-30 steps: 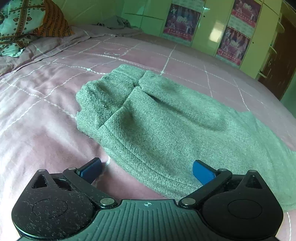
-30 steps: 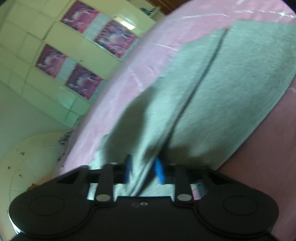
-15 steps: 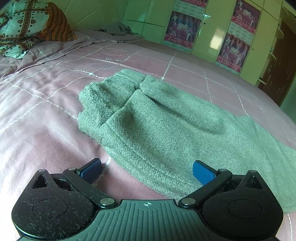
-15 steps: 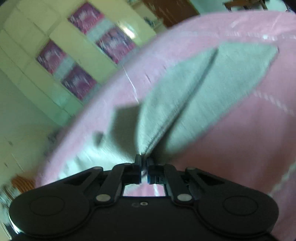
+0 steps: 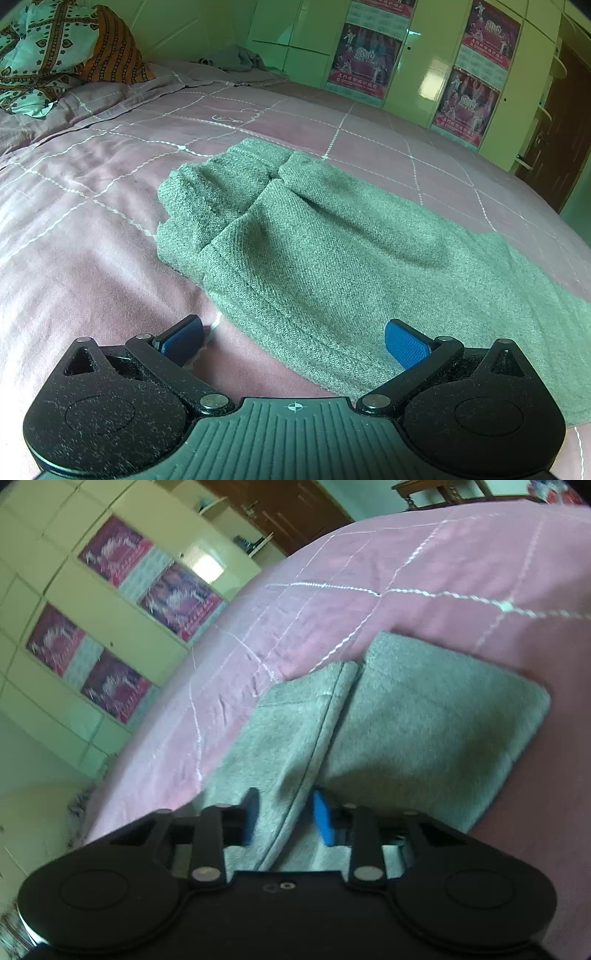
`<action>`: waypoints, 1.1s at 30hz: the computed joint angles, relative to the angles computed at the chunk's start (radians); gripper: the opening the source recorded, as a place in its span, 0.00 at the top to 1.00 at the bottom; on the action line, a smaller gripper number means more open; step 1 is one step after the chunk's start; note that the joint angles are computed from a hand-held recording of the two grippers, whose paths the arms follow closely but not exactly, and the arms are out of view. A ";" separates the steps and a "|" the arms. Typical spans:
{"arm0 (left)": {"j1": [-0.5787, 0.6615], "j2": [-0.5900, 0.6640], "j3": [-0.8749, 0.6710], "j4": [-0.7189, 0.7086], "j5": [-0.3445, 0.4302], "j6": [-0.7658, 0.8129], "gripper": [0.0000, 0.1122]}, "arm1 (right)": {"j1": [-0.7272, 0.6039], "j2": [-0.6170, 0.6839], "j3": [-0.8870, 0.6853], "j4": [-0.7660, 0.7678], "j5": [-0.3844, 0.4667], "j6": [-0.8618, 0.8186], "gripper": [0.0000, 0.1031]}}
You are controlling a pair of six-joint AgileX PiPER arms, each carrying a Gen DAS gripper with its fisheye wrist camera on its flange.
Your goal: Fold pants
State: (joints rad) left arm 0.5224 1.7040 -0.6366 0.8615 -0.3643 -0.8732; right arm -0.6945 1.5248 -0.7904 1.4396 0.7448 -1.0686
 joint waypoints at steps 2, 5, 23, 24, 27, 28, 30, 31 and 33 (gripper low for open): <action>0.000 0.000 0.000 0.002 0.000 -0.003 0.08 | -0.007 0.002 0.012 0.009 0.011 -0.042 0.97; 0.001 0.000 0.000 0.004 -0.002 -0.003 0.08 | -0.063 -0.112 0.117 0.108 0.023 -0.143 0.97; 0.000 -0.004 0.001 -0.009 0.005 0.009 0.08 | -0.192 -0.037 0.036 0.030 -0.046 -0.035 0.90; 0.001 -0.004 0.000 -0.006 0.005 0.007 0.08 | -0.180 -0.055 0.040 0.034 -0.061 -0.045 0.92; -0.001 -0.003 0.001 -0.015 0.005 0.015 0.08 | -0.268 -0.152 0.140 0.184 0.042 -0.213 0.92; -0.002 -0.003 0.001 -0.018 0.005 0.019 0.08 | -0.291 -0.176 0.167 0.184 0.041 -0.212 0.92; 0.002 -0.003 0.001 -0.010 0.003 0.014 0.08 | -0.299 -0.163 0.196 0.123 -0.019 -0.162 0.93; 0.004 -0.003 0.000 0.003 0.002 0.003 0.08 | -0.305 -0.128 0.207 0.115 -0.010 -0.183 0.93; -0.002 -0.003 0.002 -0.020 0.004 0.019 0.08 | -0.338 -0.118 0.234 0.157 0.039 -0.235 0.92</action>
State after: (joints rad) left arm 0.5200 1.7007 -0.6343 0.8416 -0.3601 -0.8541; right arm -1.0321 1.4067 -0.5566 1.5968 0.7834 -1.3035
